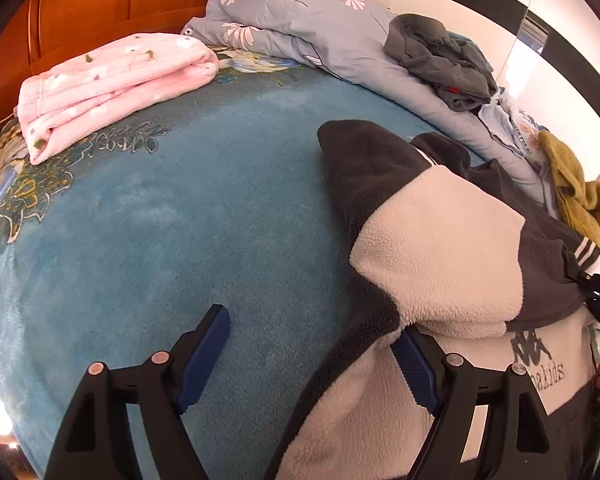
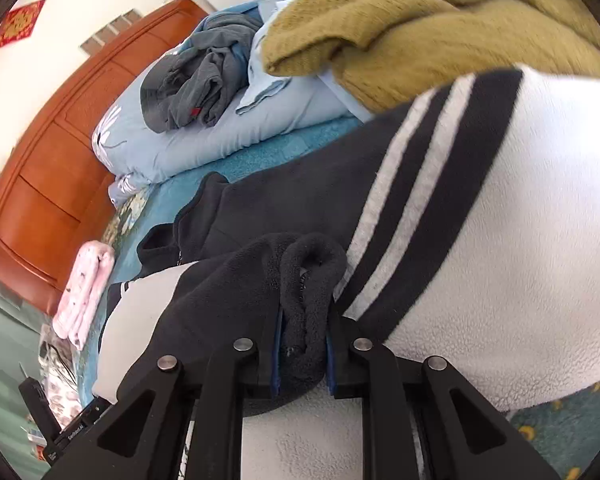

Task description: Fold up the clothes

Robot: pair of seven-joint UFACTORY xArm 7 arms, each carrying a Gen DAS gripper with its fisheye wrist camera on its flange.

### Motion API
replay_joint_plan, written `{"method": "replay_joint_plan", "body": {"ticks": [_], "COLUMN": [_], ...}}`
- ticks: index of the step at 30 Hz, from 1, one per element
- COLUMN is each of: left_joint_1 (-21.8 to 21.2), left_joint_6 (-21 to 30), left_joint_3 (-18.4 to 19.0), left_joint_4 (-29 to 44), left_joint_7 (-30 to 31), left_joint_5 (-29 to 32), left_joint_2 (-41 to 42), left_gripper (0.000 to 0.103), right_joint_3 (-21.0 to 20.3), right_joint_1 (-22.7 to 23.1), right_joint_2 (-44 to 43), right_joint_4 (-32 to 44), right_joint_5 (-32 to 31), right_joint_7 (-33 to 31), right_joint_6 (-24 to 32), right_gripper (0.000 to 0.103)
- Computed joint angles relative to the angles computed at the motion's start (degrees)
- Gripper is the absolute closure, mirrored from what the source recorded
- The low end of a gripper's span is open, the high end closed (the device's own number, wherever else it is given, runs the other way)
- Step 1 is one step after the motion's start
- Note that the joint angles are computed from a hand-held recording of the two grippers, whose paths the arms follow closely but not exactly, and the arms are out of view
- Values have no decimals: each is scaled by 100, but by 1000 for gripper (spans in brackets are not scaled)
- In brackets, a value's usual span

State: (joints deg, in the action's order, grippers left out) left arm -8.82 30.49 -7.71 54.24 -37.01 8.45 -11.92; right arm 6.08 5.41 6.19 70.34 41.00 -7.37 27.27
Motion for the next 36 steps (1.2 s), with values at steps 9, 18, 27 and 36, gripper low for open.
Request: {"method": "replay_joint_plan", "body": {"ticks": [9, 18, 27, 36], "left_joint_1": [-257, -90, -433, -387], "left_joint_6": [-59, -448, -256, -271], "left_joint_3": [395, 118, -62, -12], "left_joint_4": [-556, -375, -104, -482], "left_joint_7": [966, 761, 927, 693], "left_joint_5": [-1318, -1204, -1177, -1178], "left_joint_2": [-808, -896, -598, -937], "left_gripper": [21, 21, 21, 21], "right_joint_3": [-146, -646, -2275, -1995], "right_joint_1": [-88, -1570, -486, -449], "right_joint_2": [-546, -2338, -1766, -1621], "right_joint_4": [-317, -2455, -2264, -1817], "right_joint_5": [77, -2106, 145, 1965], "right_joint_7": [-404, 2882, 1873, 389], "right_joint_6": [55, -1361, -1571, -1742], "right_gripper": [63, 56, 56, 94]}}
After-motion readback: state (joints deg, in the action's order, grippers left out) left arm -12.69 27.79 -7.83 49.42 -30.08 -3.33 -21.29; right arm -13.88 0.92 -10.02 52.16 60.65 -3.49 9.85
